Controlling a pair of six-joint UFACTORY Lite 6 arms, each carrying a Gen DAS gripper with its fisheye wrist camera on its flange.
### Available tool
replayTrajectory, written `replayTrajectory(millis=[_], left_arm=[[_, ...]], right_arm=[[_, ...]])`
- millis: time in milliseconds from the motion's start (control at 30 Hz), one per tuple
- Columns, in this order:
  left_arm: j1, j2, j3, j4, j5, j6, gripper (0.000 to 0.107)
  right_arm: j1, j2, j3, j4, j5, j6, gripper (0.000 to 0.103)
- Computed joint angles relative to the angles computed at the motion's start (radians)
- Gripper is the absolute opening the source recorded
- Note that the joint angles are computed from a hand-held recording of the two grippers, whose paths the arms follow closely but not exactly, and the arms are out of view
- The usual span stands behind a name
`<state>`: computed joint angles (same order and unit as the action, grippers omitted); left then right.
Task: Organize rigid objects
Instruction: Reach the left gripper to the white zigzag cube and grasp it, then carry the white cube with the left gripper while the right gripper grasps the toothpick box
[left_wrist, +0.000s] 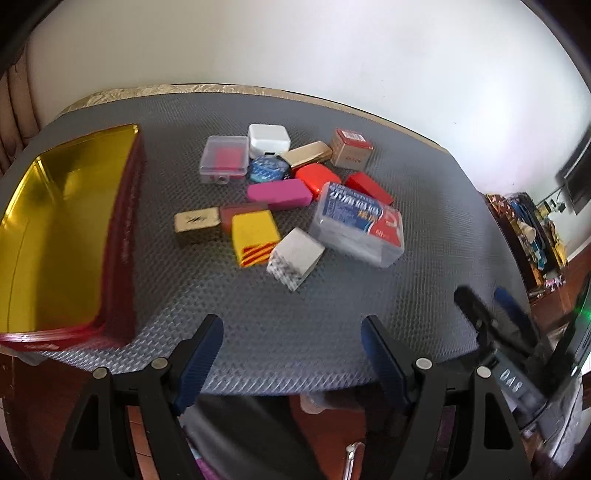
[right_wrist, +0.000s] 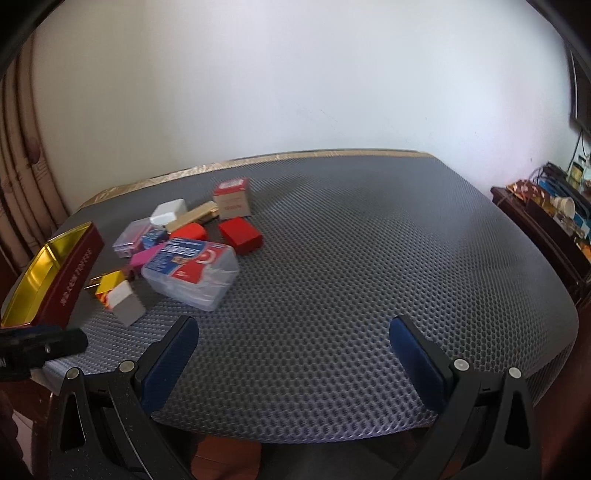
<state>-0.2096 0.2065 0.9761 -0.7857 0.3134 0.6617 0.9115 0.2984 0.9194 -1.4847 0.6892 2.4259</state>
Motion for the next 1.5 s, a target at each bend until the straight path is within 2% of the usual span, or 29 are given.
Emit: replayTrajectory(millis=[67, 200, 300, 433, 767, 933, 967, 1033, 1267, 1500], left_arm=[[-0.012, 0.060, 0.075, 0.069, 0.020, -0.124, 0.079], [-0.004, 0.183, 0.217, 0.103, 0.084, -0.286, 0.079], [0.010, 0.257, 0.300, 0.119, 0.123, -0.393, 0.069], [0.020, 0.328, 0.368, 0.156, 0.152, -0.502, 0.068], [0.021, 0.452, 0.539, 0.233, 0.208, -0.641, 0.068], [0.012, 0.465, 0.548, 0.277, 0.191, -0.688, 0.067], [0.012, 0.463, 0.544, 0.281, 0.186, -0.696, 0.064], [0.000, 0.470, 0.554, 0.355, 0.178, -0.767, 0.044], [0.037, 0.454, 0.514, 0.234, 0.177, -0.619, 0.044], [0.042, 0.290, 0.323, 0.130, 0.148, -0.438, 0.044]], right_arm=[[-0.024, -0.004, -0.022, -0.020, -0.023, 0.021, 0.103], [-0.082, -0.020, -0.065, -0.065, -0.075, 0.074, 0.103], [-0.115, -0.034, -0.098, -0.109, -0.102, 0.130, 0.103], [-0.155, -0.050, -0.121, -0.150, -0.141, 0.169, 0.103], [-0.194, -0.041, -0.121, -0.217, -0.218, 0.223, 0.103], [-0.211, -0.044, -0.129, -0.251, -0.237, 0.262, 0.103], [-0.213, -0.042, -0.128, -0.255, -0.240, 0.267, 0.103], [-0.215, -0.040, -0.129, -0.260, -0.244, 0.271, 0.103], [-0.211, -0.014, -0.109, -0.243, -0.241, 0.253, 0.103], [-0.213, -0.004, -0.099, -0.269, -0.252, 0.248, 0.103]])
